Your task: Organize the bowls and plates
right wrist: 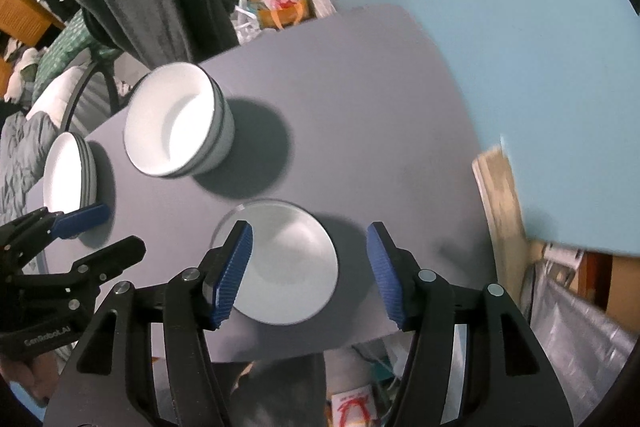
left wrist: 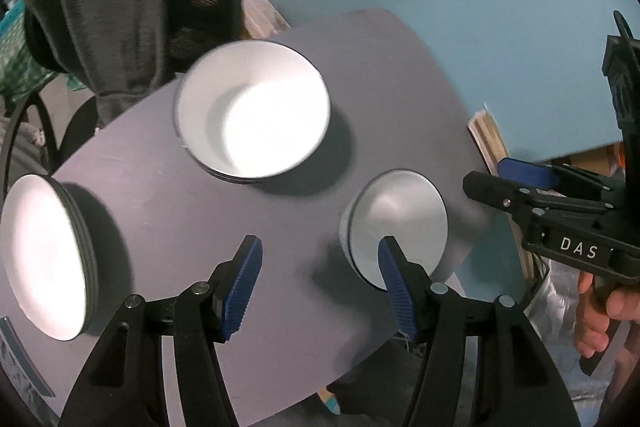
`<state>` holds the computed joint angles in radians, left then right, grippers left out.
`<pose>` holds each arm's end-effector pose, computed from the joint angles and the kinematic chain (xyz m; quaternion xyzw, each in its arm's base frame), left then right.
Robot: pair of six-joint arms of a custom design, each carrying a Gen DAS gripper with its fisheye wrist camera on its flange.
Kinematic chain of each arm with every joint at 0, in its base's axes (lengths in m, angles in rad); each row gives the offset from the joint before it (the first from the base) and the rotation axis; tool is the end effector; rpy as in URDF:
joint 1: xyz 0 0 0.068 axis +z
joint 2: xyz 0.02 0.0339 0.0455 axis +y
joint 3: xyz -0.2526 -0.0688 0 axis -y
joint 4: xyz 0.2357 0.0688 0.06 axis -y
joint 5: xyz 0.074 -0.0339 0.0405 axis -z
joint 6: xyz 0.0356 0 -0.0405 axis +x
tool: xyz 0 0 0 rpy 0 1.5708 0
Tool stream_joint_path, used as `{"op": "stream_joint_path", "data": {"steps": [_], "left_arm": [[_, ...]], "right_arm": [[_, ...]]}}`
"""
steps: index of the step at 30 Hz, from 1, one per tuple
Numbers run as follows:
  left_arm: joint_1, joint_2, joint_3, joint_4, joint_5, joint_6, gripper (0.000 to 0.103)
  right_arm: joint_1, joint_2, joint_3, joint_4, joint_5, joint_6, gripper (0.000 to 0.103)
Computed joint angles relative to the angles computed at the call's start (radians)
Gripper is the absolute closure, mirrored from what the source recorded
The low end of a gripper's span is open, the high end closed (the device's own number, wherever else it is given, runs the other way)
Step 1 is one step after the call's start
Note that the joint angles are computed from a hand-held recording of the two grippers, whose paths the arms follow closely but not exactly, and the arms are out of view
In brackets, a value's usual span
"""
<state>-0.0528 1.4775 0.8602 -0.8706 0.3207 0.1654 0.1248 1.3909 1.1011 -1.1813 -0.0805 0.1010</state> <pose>0.2314 -0.0235 0.1701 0.1140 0.9797 -0.1570 0.0498 0.2266 0.0313 0.2432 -0.0139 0.9979 0.0455 0.0449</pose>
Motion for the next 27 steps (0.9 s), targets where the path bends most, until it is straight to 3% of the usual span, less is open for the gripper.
{"op": "stream_joint_path", "data": {"steps": [13, 27], "left_arm": [[-0.156, 0.072, -0.088, 0.138, -0.022, -0.083, 0.041], [-0.246, 0.205, -0.125, 0.284, -0.044, -0.168, 0.041]], "right_arm": [[-0.159, -0.123, -0.222, 0.078, -0.044, -0.072, 0.044], [-0.268, -0.031, -0.371, 0.250, -0.140, -0.124, 0.044]]}}
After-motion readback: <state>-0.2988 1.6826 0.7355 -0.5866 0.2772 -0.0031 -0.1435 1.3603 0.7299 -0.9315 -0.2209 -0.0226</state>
